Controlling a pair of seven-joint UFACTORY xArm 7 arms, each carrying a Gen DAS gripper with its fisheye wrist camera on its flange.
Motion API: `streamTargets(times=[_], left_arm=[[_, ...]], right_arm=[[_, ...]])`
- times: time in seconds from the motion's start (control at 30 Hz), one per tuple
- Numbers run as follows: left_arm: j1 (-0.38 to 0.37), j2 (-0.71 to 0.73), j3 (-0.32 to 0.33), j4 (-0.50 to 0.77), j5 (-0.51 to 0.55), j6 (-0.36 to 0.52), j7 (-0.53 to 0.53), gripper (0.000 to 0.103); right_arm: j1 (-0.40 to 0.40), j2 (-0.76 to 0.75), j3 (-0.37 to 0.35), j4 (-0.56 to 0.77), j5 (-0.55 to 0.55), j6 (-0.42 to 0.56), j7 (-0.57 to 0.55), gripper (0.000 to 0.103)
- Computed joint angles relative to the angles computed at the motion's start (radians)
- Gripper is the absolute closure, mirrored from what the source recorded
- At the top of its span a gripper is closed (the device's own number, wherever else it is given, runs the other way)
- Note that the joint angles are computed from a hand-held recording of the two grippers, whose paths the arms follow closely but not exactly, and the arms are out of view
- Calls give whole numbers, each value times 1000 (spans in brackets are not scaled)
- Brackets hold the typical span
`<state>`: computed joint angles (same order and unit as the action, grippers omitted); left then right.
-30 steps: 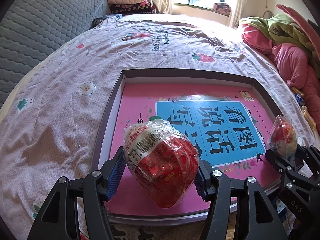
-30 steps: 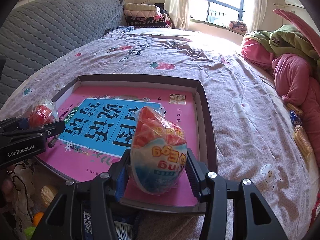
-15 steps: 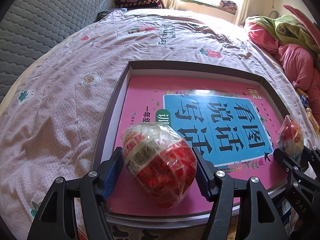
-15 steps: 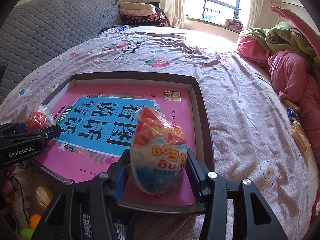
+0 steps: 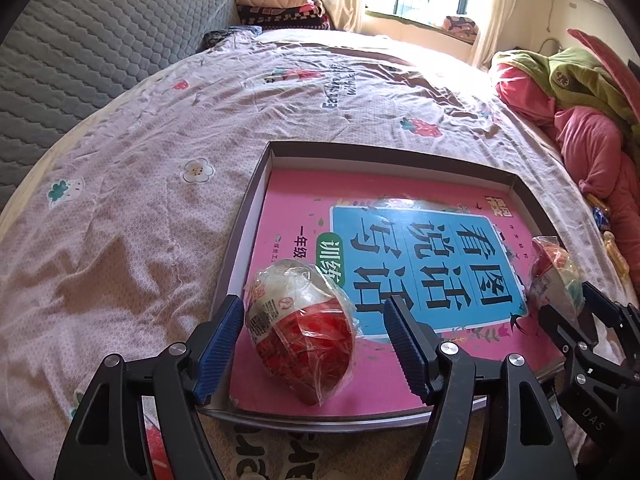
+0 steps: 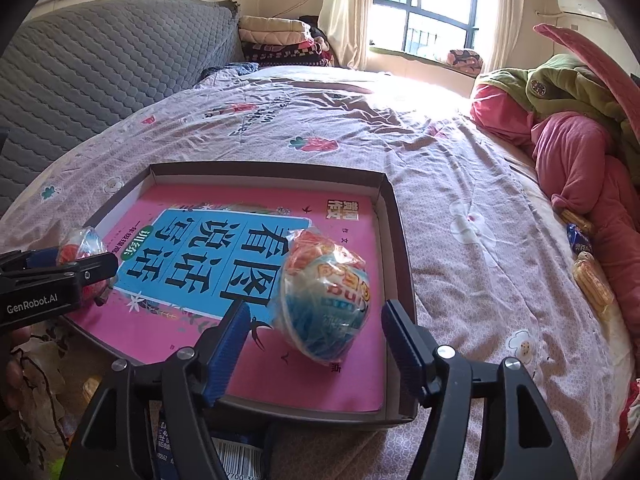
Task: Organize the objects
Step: 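Lower red bag into tray and open left tool while right releases egg package, then move left tool to white lace bag while right tool approaches green fuzzy ring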
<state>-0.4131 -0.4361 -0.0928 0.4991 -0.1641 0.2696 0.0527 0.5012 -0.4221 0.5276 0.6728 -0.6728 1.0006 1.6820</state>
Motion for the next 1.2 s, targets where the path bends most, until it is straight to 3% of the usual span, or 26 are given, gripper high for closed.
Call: streamTargets(times=[0.53,1.2], left_arm=[[-13,-243,29,-87,-11,46,-8,29],[-10,-550,70,-193,-7,182,16,29]], right_arm=[[16,-37,54,48,-38,50,10,34],[52,-8,166,149,-59,182,40,34]])
